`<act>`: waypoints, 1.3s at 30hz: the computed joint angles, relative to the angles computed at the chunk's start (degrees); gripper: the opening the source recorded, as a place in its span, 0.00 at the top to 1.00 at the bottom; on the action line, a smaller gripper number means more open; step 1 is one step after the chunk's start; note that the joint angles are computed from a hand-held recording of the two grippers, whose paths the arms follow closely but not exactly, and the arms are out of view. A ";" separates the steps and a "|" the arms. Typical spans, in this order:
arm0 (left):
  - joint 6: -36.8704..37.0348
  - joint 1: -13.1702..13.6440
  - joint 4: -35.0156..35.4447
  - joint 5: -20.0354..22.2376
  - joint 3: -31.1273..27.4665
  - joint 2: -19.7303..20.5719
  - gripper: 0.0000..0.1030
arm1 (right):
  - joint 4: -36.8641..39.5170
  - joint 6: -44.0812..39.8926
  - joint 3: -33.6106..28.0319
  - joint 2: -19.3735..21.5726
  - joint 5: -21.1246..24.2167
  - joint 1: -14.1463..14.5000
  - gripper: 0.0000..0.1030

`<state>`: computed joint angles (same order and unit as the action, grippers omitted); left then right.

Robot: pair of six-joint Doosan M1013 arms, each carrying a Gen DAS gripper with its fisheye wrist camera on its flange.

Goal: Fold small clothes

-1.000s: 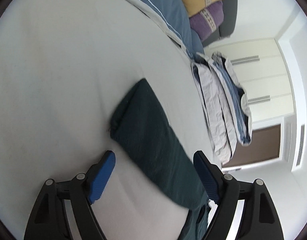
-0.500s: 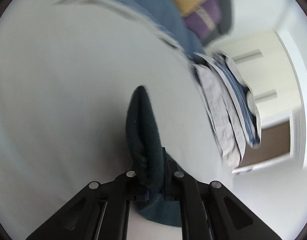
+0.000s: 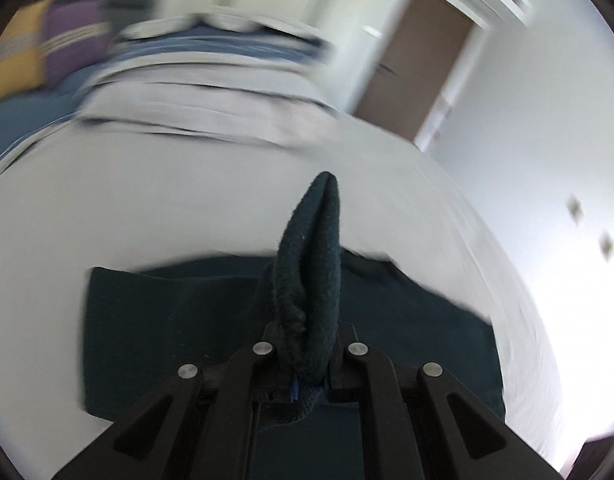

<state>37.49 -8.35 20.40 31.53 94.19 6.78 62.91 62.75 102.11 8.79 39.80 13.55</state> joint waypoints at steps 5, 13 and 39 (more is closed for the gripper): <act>8.54 -4.61 -4.63 2.55 -5.14 7.25 0.67 | 0.44 -0.22 1.49 -0.40 -0.56 -2.71 0.53; 14.12 -4.31 -10.65 1.30 -0.60 4.19 0.19 | -4.24 1.75 -1.61 1.91 -0.55 -2.08 0.53; 2.98 11.27 -7.80 -5.99 12.62 -7.20 0.17 | -39.03 22.98 -36.66 25.31 15.77 11.74 0.94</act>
